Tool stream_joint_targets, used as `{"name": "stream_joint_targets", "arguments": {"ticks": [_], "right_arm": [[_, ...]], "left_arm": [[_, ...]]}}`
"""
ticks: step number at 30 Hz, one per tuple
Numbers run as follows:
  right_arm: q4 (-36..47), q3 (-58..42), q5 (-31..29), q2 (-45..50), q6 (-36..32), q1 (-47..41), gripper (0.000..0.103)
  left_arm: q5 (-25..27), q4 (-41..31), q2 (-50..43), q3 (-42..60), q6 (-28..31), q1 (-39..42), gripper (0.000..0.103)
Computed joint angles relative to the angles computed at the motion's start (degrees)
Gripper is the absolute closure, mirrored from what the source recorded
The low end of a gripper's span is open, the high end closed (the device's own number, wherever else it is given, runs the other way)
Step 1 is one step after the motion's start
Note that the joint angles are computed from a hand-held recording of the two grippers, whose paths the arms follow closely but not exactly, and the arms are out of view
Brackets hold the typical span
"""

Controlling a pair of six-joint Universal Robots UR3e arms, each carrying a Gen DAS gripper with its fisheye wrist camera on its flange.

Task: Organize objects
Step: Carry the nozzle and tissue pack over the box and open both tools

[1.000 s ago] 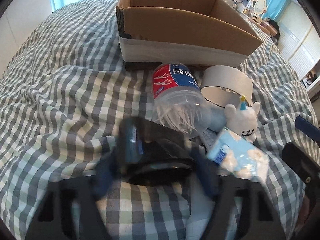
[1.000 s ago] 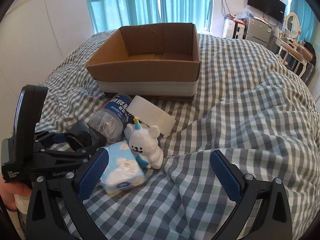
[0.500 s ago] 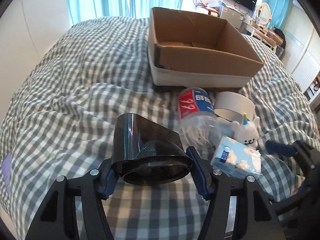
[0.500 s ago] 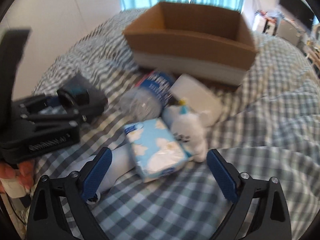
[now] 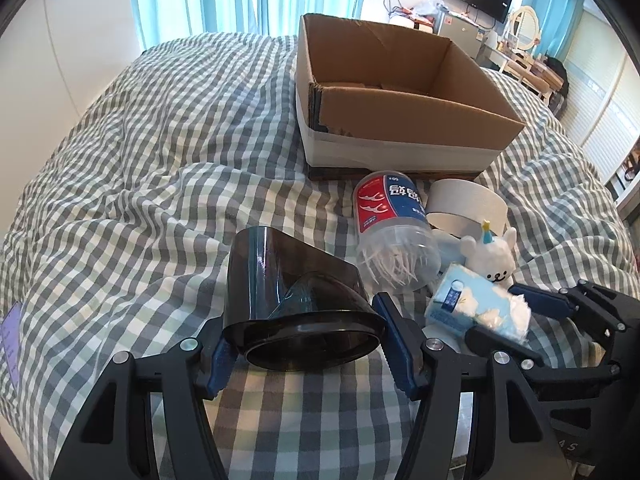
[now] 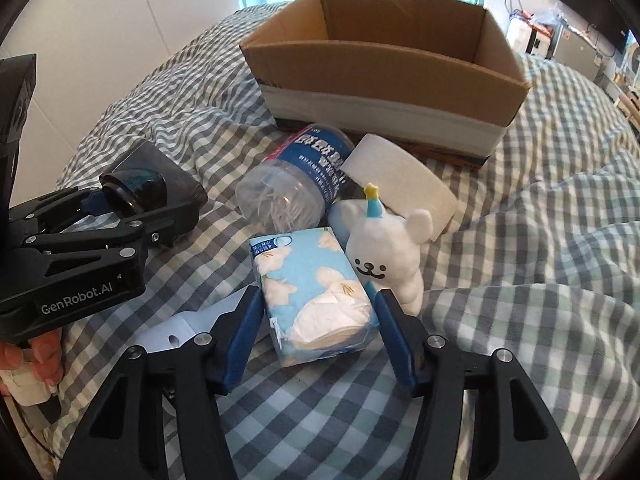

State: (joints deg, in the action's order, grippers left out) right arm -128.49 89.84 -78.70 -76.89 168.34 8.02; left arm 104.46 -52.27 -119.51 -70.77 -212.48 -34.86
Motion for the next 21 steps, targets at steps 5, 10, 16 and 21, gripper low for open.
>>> {"name": "stream_joint_targets", "arguments": {"ticks": [5, 10, 16, 21], "right_arm": [[-2.44, 3.6, -1.93, -5.27, 0.3, -0.56, 0.046], [-2.65, 4.84, -3.05, -10.14, 0.53, -0.57, 0.047], [-2.76, 5.92, -4.18, -16.07, 0.63, 0.03, 0.047], [-3.13, 4.9, -5.59, -20.74, 0.16, 0.36, 0.047]], "left_arm": [[2.07, -0.41, 1.27, -0.02, -0.38, -1.63, 0.039], [2.55, 0.88, 4.63, -1.92, -1.37, -3.26, 0.039], [6.47, -0.31, 7.31, -0.13, -1.89, -6.06, 0.039], [10.25, -2.47, 8.12, 4.48, -1.61, -8.59, 0.039]]}}
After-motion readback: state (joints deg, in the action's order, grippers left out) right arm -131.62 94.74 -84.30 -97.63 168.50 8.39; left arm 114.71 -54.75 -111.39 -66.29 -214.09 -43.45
